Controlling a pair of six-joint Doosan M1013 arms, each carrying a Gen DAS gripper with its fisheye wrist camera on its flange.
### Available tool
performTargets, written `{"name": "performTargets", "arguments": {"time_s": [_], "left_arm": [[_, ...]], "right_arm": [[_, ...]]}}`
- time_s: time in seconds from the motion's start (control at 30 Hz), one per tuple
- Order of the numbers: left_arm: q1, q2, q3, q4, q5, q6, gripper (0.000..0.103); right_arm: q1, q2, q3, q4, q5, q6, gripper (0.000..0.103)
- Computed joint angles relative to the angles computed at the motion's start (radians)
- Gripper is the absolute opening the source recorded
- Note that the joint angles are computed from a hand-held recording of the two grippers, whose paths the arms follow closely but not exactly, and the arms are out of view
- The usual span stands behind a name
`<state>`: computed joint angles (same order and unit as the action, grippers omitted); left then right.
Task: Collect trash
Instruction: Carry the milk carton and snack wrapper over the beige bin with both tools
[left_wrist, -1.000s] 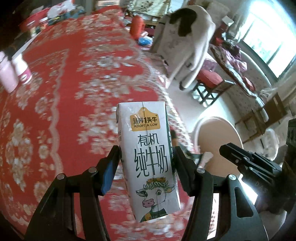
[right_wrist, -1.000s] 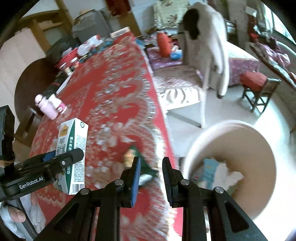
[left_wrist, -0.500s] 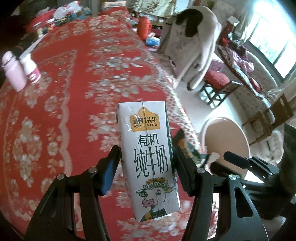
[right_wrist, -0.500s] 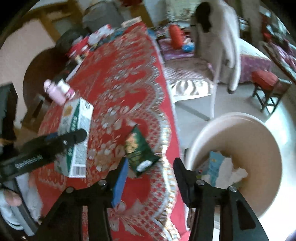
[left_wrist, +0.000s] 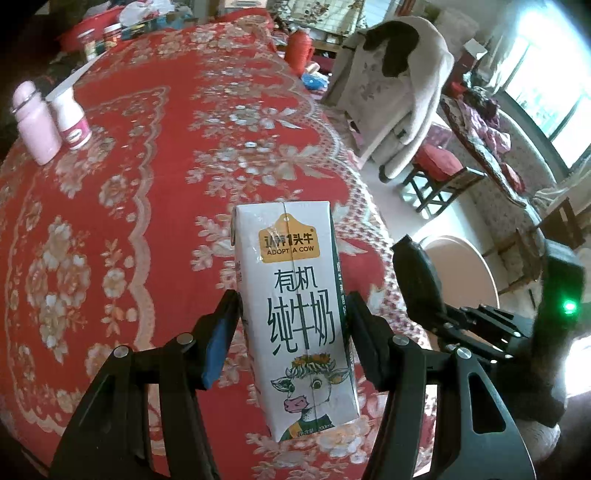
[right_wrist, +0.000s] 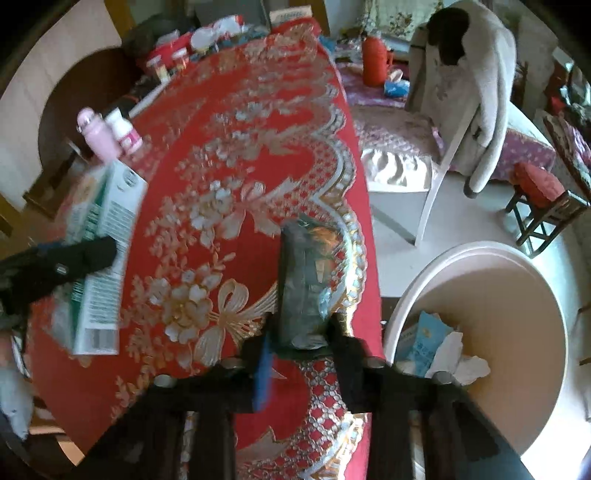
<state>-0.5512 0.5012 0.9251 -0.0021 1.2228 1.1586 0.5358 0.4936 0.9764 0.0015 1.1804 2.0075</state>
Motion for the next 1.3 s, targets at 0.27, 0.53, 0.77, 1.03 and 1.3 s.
{"name": "performTargets", "arguments": {"time_s": [0.27, 0.53, 0.77, 1.03, 1.3], "left_arm": [[-0.038, 0.050, -0.088, -0.039, 0.017, 0.063, 0.057], [-0.080, 0.100, -0.171, -0.062, 0.043, 0.118, 0.057], [-0.112, 0.141, -0.230, -0.075, 0.064, 0.142, 0.057], [-0.139, 0.182, -0.287, -0.074, 0.085, 0.158, 0.057], [-0.148, 0.229, -0.344, -0.098, 0.113, 0.146, 0.057]], "right_arm": [[-0.022, -0.072, 0.074, -0.007, -0.073, 0.062, 0.011], [-0.037, -0.132, 0.141, -0.068, -0.073, 0.134, 0.011], [-0.056, -0.181, 0.205, -0.108, -0.063, 0.193, 0.011], [-0.085, -0.223, 0.270, -0.103, -0.067, 0.244, 0.011], [-0.112, -0.239, 0.308, -0.083, -0.068, 0.272, 0.011]]}}
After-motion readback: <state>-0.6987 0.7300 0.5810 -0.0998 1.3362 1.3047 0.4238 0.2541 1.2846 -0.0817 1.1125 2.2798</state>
